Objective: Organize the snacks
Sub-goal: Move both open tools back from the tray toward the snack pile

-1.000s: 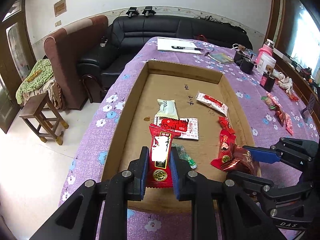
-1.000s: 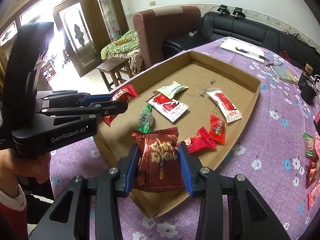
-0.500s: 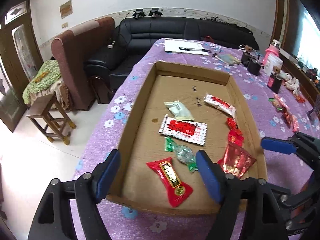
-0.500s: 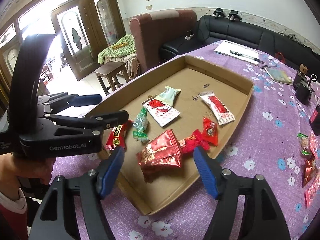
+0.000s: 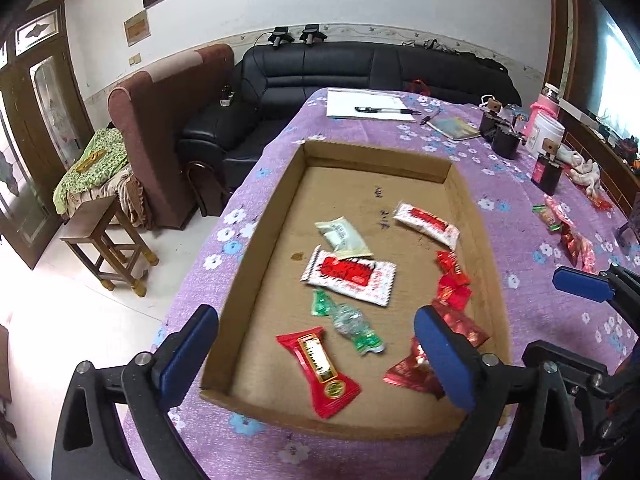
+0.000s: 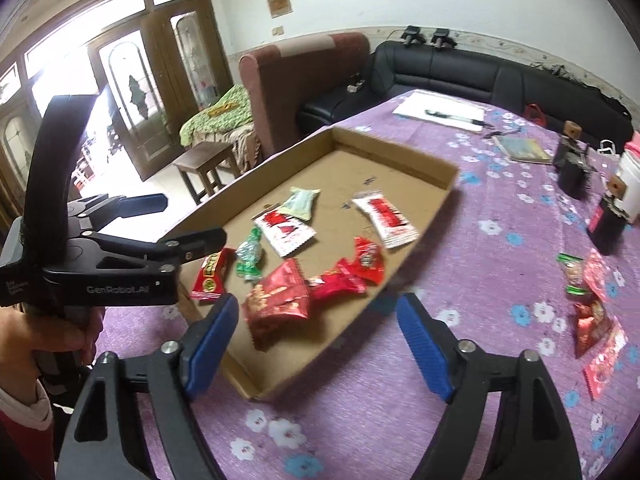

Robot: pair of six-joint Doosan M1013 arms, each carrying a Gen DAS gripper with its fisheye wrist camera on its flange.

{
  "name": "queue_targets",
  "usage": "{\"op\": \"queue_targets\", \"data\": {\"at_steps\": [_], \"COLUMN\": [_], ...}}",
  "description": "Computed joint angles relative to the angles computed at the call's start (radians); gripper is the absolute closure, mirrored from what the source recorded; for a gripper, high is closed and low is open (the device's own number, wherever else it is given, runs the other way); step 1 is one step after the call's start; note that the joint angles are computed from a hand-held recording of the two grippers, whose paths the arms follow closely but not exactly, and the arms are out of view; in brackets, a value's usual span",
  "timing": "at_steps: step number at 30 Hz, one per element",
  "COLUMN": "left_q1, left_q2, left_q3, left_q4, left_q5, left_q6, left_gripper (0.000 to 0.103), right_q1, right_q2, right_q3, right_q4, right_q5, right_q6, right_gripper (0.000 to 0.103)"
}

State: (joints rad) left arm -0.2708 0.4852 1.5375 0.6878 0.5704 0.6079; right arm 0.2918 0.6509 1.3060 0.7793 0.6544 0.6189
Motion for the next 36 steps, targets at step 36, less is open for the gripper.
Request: {"op": "queue_targets", "data": {"at_steps": [36], "left_q1": [-0.121], "left_q2": [0.171], "left_q3": [-0.288], "left_q4": [-0.216], "left_q5": [0.051], "left_q6": [0.337], "left_gripper": [0.001], "right_q1": [-0.200], "right_q2": [-0.036], "right_q3": [0.076], "right_q4": [-0.085], "right_q5": [-0.130], "right_q6": [0.209], "right_gripper": [0.016]}}
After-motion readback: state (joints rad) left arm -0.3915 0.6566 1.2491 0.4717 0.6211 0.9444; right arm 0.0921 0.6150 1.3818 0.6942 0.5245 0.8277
